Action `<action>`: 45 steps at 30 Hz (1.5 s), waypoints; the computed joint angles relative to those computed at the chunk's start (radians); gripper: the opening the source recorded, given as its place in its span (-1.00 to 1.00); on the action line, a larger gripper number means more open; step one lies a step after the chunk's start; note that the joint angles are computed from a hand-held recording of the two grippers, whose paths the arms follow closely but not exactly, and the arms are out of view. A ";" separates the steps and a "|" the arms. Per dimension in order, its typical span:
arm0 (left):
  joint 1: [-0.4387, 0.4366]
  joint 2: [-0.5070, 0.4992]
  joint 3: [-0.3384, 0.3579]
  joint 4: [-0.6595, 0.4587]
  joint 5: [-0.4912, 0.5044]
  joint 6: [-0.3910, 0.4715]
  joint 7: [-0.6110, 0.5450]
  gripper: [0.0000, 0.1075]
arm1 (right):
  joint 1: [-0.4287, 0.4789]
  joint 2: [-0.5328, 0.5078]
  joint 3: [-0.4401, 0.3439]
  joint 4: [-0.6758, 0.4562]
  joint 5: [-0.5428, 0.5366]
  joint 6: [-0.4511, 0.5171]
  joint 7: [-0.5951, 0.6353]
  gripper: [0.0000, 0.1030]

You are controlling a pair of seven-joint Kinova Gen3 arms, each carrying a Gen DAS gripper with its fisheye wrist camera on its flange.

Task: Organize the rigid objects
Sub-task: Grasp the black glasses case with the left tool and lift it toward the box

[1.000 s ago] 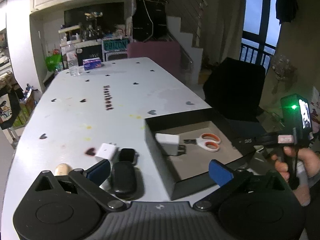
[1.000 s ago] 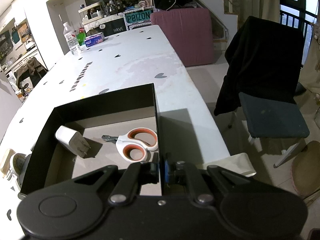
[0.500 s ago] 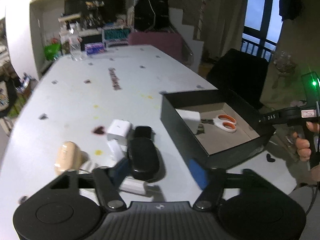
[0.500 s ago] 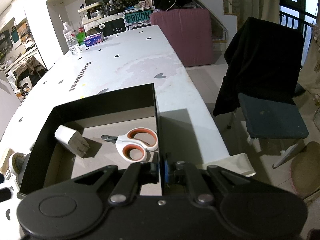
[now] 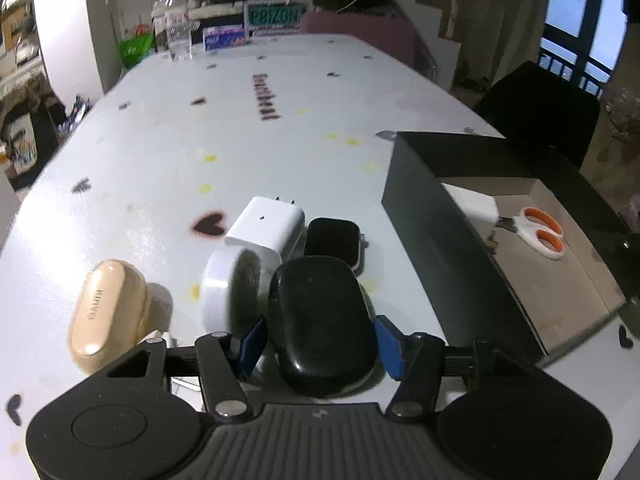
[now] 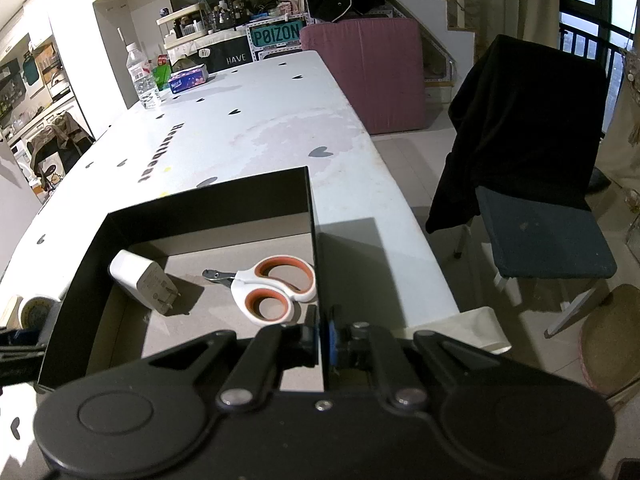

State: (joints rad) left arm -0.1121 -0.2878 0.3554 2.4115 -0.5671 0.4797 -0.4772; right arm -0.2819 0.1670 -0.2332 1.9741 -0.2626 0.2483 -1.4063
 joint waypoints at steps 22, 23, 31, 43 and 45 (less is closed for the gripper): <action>0.124 -0.120 0.114 -0.025 -0.147 0.222 0.361 0.00 | -0.006 0.001 0.004 0.001 0.008 -0.004 -0.008 -0.90; 0.129 -0.150 0.115 -0.037 -0.133 0.227 0.342 0.00 | -0.005 0.001 0.004 0.001 0.008 -0.004 -0.008 -0.90; 0.132 -0.161 0.102 -0.149 -0.032 0.121 0.166 0.00 | -0.007 0.000 0.005 0.002 0.013 -0.006 -0.013 -0.90; 0.227 0.199 -0.024 -0.303 0.130 0.024 -0.042 0.00 | 0.001 0.002 -0.001 0.002 0.006 -0.007 -0.009 -0.90; 0.247 0.247 -0.048 -0.331 0.124 0.038 -0.045 0.00 | 0.010 0.004 -0.008 0.000 -0.004 -0.006 0.002 -0.90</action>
State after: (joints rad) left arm 0.1351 -0.0405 0.3078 2.0807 -0.4434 0.5179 -0.5223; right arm -0.2715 0.1706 -0.2407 1.9741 -0.2665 0.2419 -1.4042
